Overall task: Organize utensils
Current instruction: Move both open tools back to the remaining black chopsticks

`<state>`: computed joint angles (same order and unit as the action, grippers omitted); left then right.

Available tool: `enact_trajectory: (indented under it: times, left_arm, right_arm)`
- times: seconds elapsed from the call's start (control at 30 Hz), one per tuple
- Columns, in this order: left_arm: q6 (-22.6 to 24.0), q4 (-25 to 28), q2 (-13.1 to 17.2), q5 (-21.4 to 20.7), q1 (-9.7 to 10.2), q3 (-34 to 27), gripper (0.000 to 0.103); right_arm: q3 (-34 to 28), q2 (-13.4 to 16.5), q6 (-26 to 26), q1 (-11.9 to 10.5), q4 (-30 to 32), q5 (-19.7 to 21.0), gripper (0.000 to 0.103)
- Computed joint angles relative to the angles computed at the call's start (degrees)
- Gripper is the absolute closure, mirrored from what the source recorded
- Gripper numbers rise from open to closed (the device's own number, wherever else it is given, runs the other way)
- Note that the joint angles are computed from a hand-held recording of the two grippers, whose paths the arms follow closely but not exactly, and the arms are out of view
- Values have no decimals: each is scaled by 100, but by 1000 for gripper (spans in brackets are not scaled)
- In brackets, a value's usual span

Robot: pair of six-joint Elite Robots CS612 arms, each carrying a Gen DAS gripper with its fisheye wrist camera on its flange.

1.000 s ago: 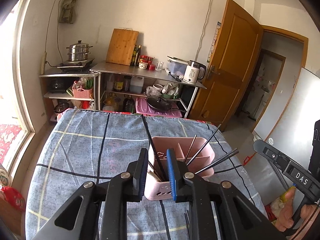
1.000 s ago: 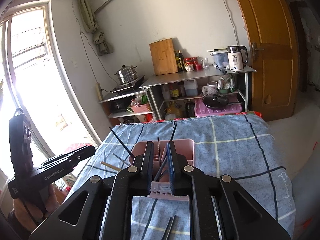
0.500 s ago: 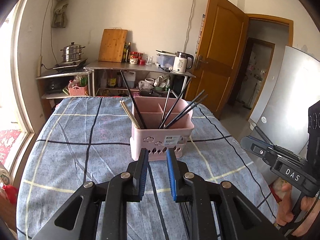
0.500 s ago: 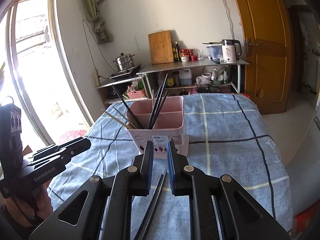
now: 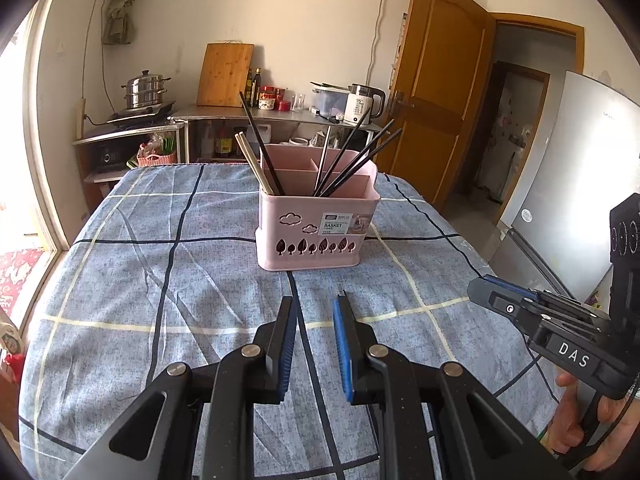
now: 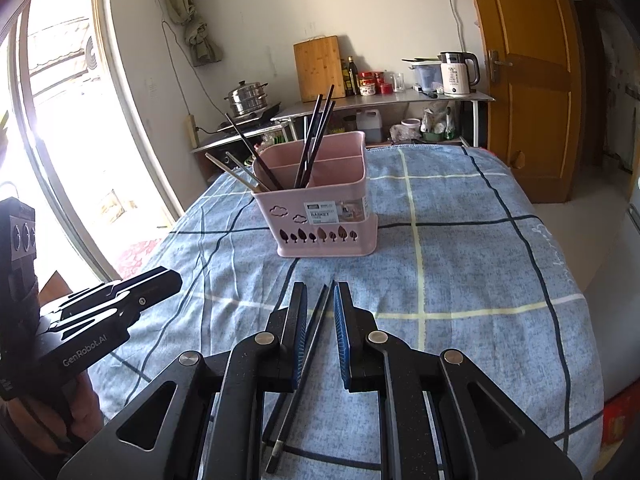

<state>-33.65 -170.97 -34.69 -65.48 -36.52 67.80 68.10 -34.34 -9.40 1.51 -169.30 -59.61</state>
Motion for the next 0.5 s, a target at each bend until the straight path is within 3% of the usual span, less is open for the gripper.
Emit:
enact_trajectory:
  times: [0.5]
  left_arm:
    - [-242,212,80,-157,62,30,85]
  right_arm:
    - [-182,170,-215,83,625,-85,89]
